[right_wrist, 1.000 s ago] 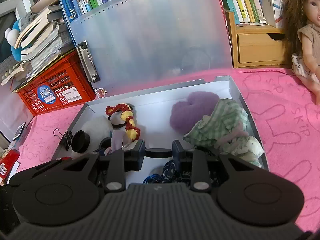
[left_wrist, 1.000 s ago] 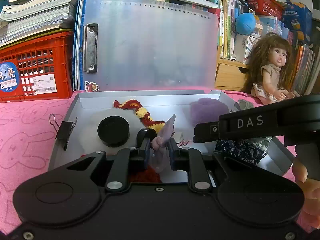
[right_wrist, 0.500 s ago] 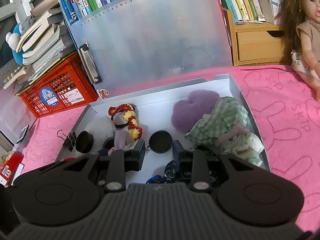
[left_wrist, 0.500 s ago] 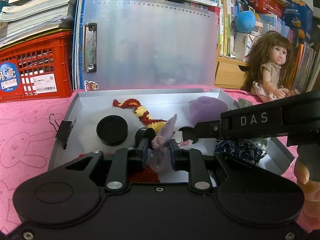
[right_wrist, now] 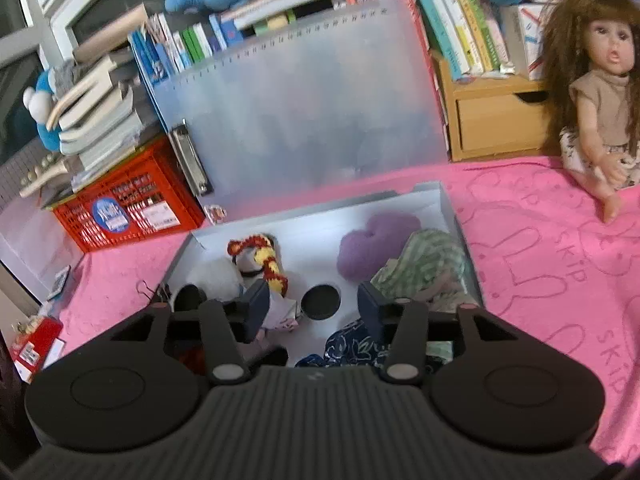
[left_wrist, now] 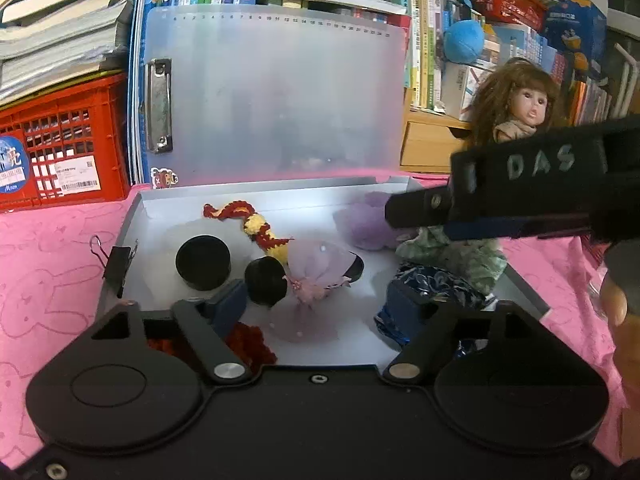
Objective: Organize objects
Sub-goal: 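Open the left gripper to drop the bow in the box while the right releases the disc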
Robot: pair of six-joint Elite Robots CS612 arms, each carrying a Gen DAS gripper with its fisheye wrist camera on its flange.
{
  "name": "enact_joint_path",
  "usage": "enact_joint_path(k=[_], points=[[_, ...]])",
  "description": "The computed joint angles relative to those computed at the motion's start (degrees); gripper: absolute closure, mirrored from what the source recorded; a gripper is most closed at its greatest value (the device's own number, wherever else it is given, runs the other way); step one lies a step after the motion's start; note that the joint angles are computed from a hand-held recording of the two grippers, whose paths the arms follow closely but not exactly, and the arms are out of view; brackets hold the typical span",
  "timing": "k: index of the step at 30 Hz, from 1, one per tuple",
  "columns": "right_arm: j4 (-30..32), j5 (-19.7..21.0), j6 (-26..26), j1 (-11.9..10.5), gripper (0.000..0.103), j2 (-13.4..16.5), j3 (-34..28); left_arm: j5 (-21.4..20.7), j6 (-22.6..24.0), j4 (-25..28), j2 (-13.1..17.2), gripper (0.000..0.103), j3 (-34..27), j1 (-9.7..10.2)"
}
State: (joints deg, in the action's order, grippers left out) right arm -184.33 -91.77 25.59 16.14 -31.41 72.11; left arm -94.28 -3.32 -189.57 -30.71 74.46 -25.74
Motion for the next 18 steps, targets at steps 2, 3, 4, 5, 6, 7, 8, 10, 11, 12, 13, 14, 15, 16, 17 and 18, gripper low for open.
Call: enact_joint_path(k=[2, 3, 4, 5, 6, 7, 8, 10, 11, 12, 13, 14, 15, 16, 17, 18], points=[[-1.29, 0.41, 0.46, -0.10, 0.029, -0.56, 0.94, 0.59, 0.54, -0.62, -0.51, 0.017, 0.79, -0.16], [-1.85, 0.45, 0.60, -0.09, 0.028, -0.82, 1.35, 0.98, 0.73, -1.03, -0.85, 0.016, 1.32, -0.26], [-2.53, 0.54, 0.62, -0.08, 0.027, -1.13, 1.88, 1.15, 0.78, -1.26, -1.11, 0.013, 1.68, -0.28], [-3.06, 0.60, 0.61, -0.04, 0.024, -1.38, 2.28, 1.17, 0.78, -1.40, -1.42, 0.012, 2.07, -0.27], [-3.66, 0.63, 0.65, -0.02, 0.023, -1.65, 2.74, 1.11, 0.70, -1.63, -1.79, 0.011, 2.59, -0.24], [-4.50, 0.59, 0.79, 0.01, 0.020, -2.01, 3.39, 1.02, 0.60, -1.93, -2.09, 0.010, 3.03, -0.18], [-5.13, 0.59, 0.85, 0.03, 0.019, -2.31, 3.90, 0.97, 0.52, -2.19, -2.36, 0.009, 3.45, -0.12], [-6.27, 0.30, 0.73, 0.15, 0.016, -2.95, 4.98, 1.01, 0.27, -2.74, -3.01, 0.008, 4.41, -0.03], [-6.73, 0.05, 0.60, 0.21, 0.016, -3.22, 5.46, 1.07, 0.14, -2.99, -3.31, 0.006, 4.86, 0.01], [-7.12, -0.18, 0.46, 0.28, 0.015, -3.50, 5.92, 1.30, -0.08, -3.36, -3.67, 0.005, 5.43, 0.03], [-7.53, -0.42, 0.29, 0.34, 0.015, -3.82, 6.47, 1.50, -0.22, -3.67, -3.98, 0.004, 5.92, 0.05], [-7.76, -0.68, 0.20, 0.41, 0.015, -4.07, 6.88, 1.75, -0.30, -3.95, -4.33, 0.003, 6.45, 0.06], [-8.00, -0.94, 0.11, 0.48, 0.014, -4.30, 7.27, 1.99, -0.26, -4.19, -4.67, 0.003, 6.95, 0.07], [-8.30, -1.18, -0.03, 0.56, 0.014, -4.56, 7.70, 2.25, -0.18, -4.30, -4.96, 0.002, 7.36, 0.06], [-8.65, -1.42, -0.11, 0.64, 0.014, -4.76, 8.04, 2.62, -0.12, -4.35, -5.27, 0.002, 7.78, 0.04], [-8.98, -1.64, -0.17, 0.72, 0.013, -4.95, 8.38, 3.07, -0.07, -4.50, -5.63, 0.002, 8.30, 0.01]])
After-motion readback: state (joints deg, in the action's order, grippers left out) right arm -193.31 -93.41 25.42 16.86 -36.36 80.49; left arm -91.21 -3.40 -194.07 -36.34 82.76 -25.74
